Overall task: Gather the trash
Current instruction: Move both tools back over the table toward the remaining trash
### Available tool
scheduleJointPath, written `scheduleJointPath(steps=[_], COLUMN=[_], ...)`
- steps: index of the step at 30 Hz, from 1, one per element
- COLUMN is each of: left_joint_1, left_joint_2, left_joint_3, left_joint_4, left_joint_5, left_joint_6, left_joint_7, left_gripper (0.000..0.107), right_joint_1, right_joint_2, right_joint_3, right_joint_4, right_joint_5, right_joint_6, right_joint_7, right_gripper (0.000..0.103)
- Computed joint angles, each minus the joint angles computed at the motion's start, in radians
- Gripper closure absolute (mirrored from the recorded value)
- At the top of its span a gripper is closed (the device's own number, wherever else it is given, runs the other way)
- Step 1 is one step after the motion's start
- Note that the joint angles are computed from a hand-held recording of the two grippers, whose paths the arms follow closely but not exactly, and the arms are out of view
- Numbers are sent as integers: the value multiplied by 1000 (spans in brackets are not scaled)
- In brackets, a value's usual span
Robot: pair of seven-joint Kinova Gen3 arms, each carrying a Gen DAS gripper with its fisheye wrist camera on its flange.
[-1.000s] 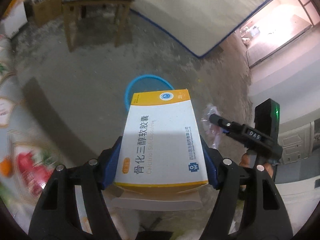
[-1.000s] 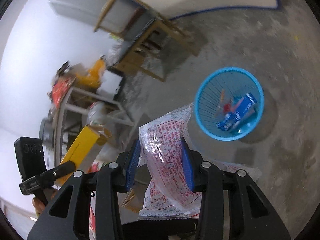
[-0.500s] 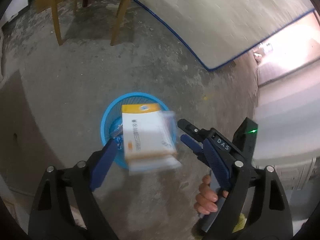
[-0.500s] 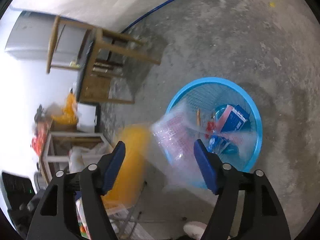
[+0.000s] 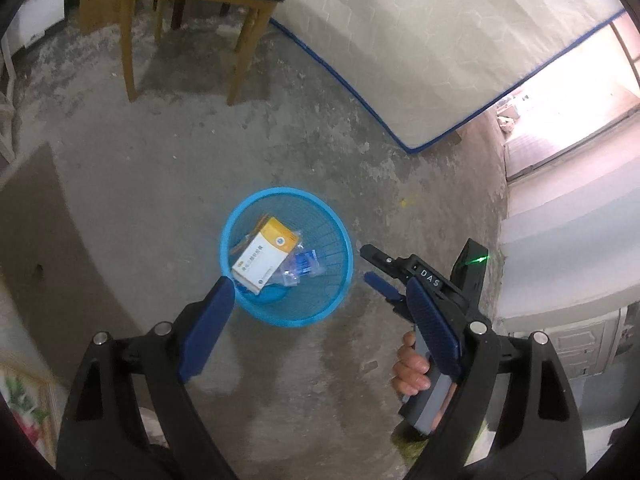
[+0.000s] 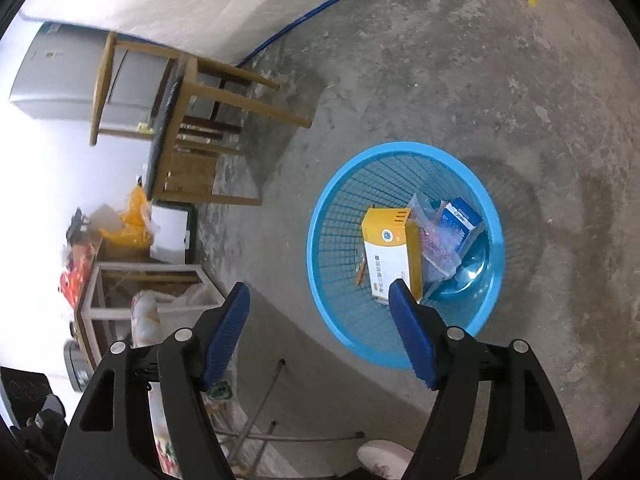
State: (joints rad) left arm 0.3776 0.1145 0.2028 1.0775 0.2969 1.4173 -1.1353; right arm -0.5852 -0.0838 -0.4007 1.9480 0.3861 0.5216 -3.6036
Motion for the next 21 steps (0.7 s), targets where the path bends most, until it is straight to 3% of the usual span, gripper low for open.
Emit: scheduleJointPath(steps=[3,6,9,14,17,21], left_joint_1=[-7,-26,-55,-127,-162,-209], left_joint_2=[-93,-194,-305,-492,-589,-720], left_joint_3=[-4,-13,-23,-23,-54,-128], left_joint_4=[21,55,82,115,132,160], left_joint_5=[-32,-46,-64,-131,-154,-204], left_joint_6=[37,72,113,180,248,331], left_joint_7=[-23,-34,-37,-63,-106,-188], left_gripper=[24,24,24,24,24,24], right_joint_1=[-23,42,49,-154,-293,-474], right_joint_2=[-13,-13,15,98,168,271], right_joint_3=[-20,-126,-179,-114,-52,75], right_joint_4=[-60,-157,-285,-516,-655,-841], right_joint_5=[-5,-26,-48,33,68,32], right_joint_6=[84,188,305,457,484,504], right_joint_7=[87,204,303,417,516,676], right_gripper=[33,33,33,32,30,30])
